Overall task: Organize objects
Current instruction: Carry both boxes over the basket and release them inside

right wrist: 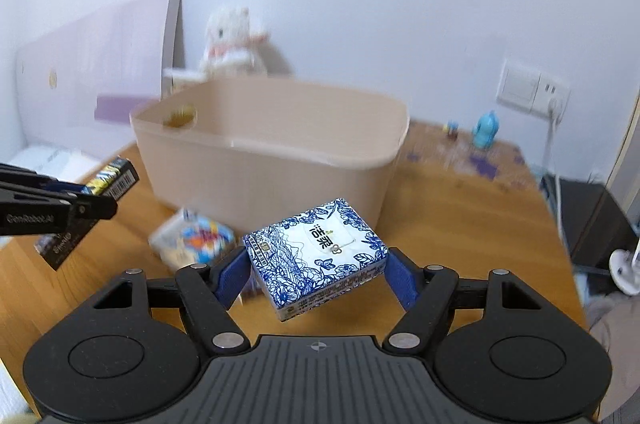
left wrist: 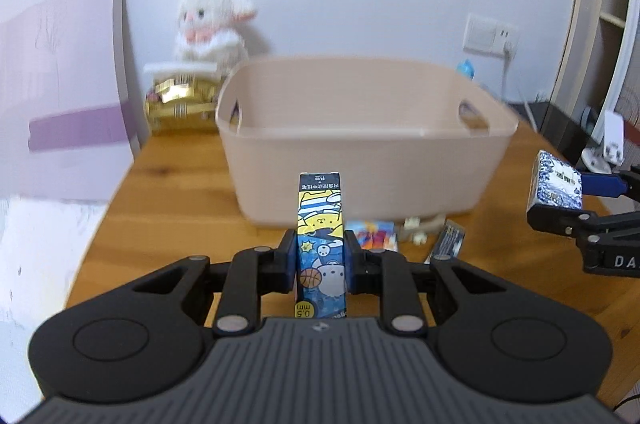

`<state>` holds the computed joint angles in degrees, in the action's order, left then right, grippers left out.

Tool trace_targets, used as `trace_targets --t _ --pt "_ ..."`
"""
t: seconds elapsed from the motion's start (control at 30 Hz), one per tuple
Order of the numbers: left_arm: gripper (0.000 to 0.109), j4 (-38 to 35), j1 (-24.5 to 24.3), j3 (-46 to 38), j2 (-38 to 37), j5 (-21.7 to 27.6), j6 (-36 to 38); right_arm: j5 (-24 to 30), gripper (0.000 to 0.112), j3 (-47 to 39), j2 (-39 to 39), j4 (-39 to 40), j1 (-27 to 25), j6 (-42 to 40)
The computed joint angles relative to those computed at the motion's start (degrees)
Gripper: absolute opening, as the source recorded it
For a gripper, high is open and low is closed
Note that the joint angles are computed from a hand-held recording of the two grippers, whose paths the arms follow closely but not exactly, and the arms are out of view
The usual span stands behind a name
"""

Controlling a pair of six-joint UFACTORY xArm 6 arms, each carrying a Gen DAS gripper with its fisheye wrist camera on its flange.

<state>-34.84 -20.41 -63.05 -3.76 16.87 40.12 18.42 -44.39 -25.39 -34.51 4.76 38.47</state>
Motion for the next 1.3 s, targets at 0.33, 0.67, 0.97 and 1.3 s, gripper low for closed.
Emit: trace_targets --t 0.33,0.67,0.97,1.3 --pt "0.025 -1.54 -1.26 -11.66 5.94 -2.27 1.24 -3.13 0.071 -9.26 3.94 -6.64 -1.87 6.24" --pt "0.025 18.4 -1.91 -32.98 23.12 4.79 -16.83 1.23 0.071 -24.53 18.48 -2.17 -2.31 2.62" --pt "0.025 31.89 -2.46 -54.05 37.83 21.87 -27.56 12.64 0.071 -37.13 30.87 7.34 -1.3 -8.34" --pt "0.026 31.47 -1.68 -61.86 44.0 28.07 -28.29 17.43 0.077 -39.86 34.33 6.83 -0.72 -9.47"
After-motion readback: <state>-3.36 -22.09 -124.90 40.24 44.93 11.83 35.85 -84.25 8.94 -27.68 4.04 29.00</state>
